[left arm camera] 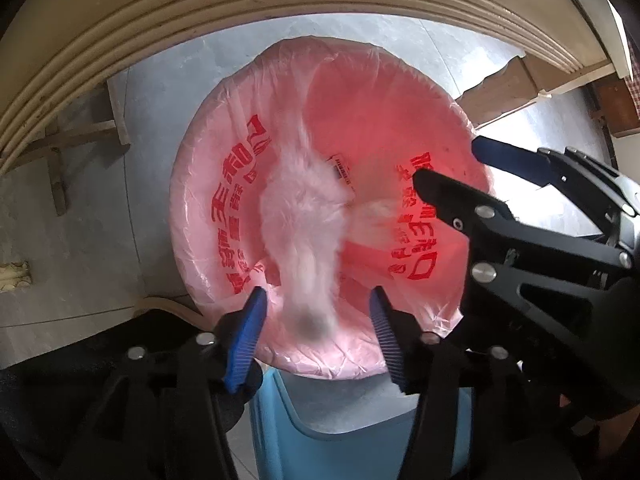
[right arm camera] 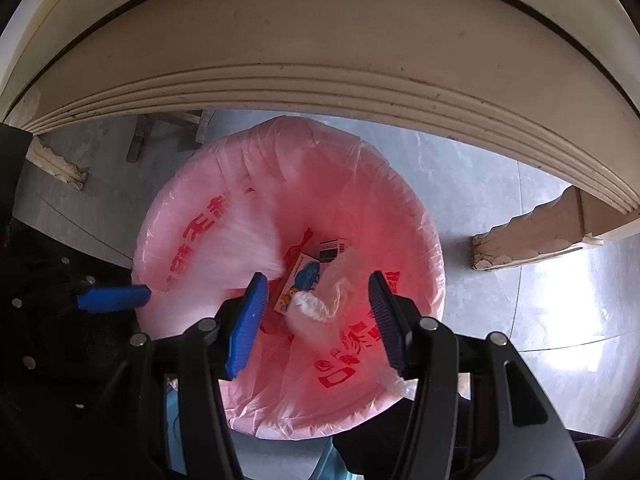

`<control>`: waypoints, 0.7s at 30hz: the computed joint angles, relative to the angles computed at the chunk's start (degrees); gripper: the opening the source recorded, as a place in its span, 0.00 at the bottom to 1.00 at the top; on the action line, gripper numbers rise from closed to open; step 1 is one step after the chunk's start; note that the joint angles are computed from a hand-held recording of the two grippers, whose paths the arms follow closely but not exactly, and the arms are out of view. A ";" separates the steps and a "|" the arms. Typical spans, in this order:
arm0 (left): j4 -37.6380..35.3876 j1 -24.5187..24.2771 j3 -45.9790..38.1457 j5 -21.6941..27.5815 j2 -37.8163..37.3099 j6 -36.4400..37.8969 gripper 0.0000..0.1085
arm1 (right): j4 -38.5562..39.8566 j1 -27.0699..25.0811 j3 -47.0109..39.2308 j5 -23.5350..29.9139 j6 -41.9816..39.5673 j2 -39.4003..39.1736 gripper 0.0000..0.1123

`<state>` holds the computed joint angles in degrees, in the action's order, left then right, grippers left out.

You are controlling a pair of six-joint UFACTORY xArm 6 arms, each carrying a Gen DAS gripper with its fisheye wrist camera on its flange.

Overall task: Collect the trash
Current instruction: 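Open the right tool over the wastebasket while the left tool releases the plastic bag there, then raise both open tools from the wastebasket back over the table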

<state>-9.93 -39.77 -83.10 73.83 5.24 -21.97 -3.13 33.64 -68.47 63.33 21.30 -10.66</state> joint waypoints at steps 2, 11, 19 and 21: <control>0.63 0.01 -0.31 0.10 0.14 -0.51 0.54 | -0.09 0.11 -0.05 0.08 -0.02 -0.02 0.47; 0.98 0.37 -0.22 0.33 0.19 -1.73 0.56 | -0.29 0.29 -0.17 -0.08 0.30 -0.02 0.48; 2.38 0.17 -0.18 0.34 -0.28 -2.35 0.57 | -1.35 0.71 -0.51 -0.23 1.01 -0.60 0.54; 3.39 -0.06 -0.38 0.47 -0.62 -2.62 0.57 | -1.77 0.79 -0.56 -0.20 1.11 -0.86 0.54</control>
<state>-6.54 -39.83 -83.49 74.30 4.63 -24.58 -4.90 34.42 -69.03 63.13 22.41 -11.52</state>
